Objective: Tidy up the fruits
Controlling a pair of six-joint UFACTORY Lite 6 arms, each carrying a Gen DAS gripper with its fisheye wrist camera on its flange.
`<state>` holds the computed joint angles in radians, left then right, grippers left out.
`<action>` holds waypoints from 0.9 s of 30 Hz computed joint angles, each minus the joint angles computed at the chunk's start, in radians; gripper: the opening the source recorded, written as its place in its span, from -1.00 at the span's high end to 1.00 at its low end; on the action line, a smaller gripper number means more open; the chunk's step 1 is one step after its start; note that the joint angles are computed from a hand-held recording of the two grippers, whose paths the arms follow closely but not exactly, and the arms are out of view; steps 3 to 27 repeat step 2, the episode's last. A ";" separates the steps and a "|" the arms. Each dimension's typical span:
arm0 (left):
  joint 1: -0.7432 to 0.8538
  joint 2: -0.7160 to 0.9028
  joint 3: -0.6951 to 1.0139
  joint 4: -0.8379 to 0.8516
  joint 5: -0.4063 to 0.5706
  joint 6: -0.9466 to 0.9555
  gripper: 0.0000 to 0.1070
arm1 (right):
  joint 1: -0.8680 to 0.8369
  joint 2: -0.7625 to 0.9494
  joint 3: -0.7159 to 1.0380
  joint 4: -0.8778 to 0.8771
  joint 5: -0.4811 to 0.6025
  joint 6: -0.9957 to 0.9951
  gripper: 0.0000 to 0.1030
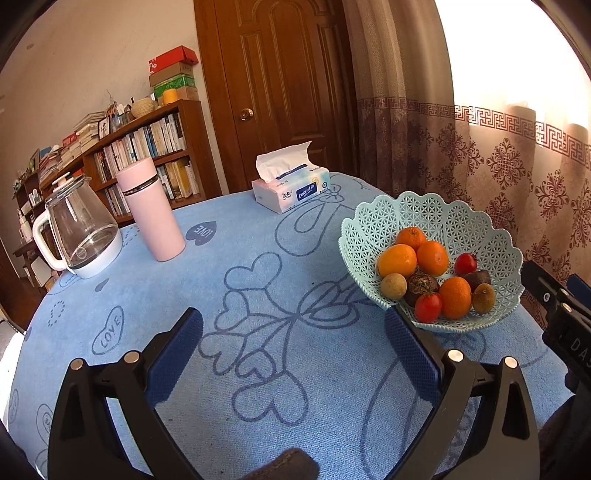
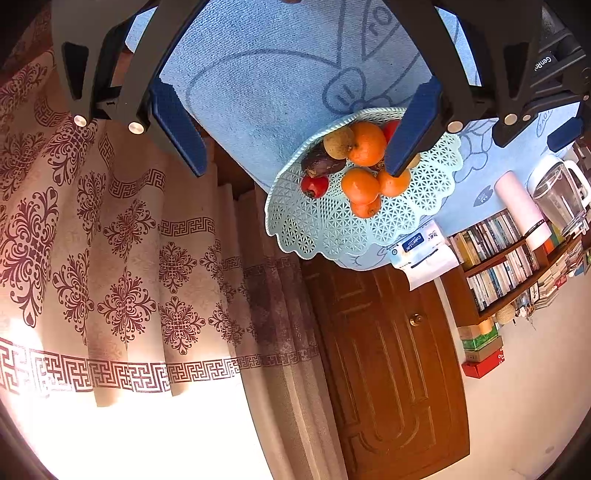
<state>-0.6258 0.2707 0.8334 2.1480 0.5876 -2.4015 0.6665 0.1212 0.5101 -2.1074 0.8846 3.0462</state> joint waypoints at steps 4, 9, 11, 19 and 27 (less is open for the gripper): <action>0.041 -0.032 -0.049 0.012 -0.019 -0.024 -0.83 | 0.025 -0.008 0.008 0.039 -0.007 -0.047 -0.91; 0.041 -0.032 -0.049 0.012 -0.019 -0.024 -0.83 | 0.025 -0.008 0.008 0.039 -0.007 -0.047 -0.91; 0.041 -0.032 -0.049 0.012 -0.019 -0.024 -0.83 | 0.025 -0.008 0.008 0.039 -0.007 -0.047 -0.91; 0.041 -0.032 -0.049 0.012 -0.019 -0.024 -0.83 | 0.025 -0.008 0.008 0.039 -0.007 -0.047 -0.91; 0.041 -0.032 -0.049 0.012 -0.019 -0.024 -0.83 | 0.025 -0.008 0.008 0.039 -0.007 -0.047 -0.91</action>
